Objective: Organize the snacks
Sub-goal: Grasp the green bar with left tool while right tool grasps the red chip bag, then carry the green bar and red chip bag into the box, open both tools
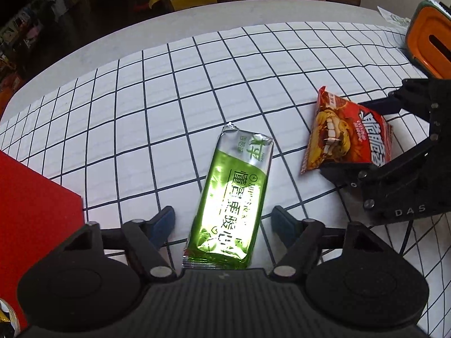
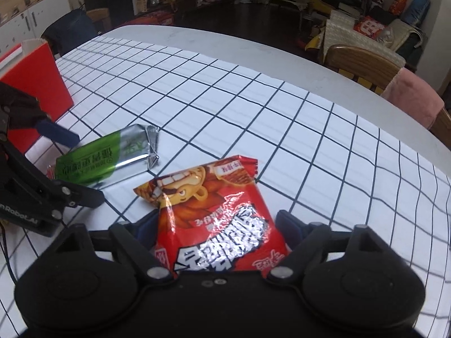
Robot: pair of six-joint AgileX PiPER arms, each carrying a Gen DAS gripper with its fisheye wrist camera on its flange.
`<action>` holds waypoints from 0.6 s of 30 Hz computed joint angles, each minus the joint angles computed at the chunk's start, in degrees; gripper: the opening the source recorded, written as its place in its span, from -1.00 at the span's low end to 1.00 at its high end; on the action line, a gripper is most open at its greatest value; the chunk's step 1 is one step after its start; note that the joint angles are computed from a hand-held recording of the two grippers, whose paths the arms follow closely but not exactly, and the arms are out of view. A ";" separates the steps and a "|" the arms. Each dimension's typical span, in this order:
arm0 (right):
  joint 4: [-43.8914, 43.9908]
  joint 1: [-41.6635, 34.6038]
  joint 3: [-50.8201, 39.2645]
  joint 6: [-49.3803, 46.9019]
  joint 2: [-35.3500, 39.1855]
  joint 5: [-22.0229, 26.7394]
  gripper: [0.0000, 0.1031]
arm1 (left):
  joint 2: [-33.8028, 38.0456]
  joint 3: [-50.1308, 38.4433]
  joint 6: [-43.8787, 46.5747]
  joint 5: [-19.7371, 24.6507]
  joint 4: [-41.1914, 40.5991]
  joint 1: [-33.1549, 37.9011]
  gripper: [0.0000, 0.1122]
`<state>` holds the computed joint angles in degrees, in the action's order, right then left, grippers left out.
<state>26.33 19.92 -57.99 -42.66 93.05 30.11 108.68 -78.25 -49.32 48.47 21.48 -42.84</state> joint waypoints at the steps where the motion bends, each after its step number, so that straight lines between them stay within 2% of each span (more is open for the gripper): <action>1: -1.23 0.34 0.01 2.07 -0.18 0.03 0.63 | 0.04 -0.17 -0.20 -0.03 0.12 -0.16 0.16; 3: -3.44 1.15 0.68 5.66 -0.91 -0.62 0.57 | 0.10 -0.78 -0.14 0.19 -0.29 -0.67 -0.08; 5: -4.73 1.85 1.73 8.59 -1.90 -1.38 0.51 | 0.61 -1.86 -0.89 1.35 0.45 -1.71 -0.23; 10: -7.76 3.24 4.82 16.04 -5.27 -2.24 0.44 | 1.43 -2.55 -4.15 2.91 2.24 -3.34 -0.25; 13: -8.64 4.21 7.69 18.75 -8.01 -3.16 0.43 | -0.15 0.01 -6.44 2.02 2.62 -3.49 -0.25; 18: -15.45 6.47 10.31 29.53 -12.66 -2.41 0.43 | -3.14 3.74 -10.63 1.41 3.28 -4.63 -0.25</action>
<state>10.88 26.38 -47.68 -13.13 80.39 27.70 105.53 -74.51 -59.95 49.88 24.76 -47.47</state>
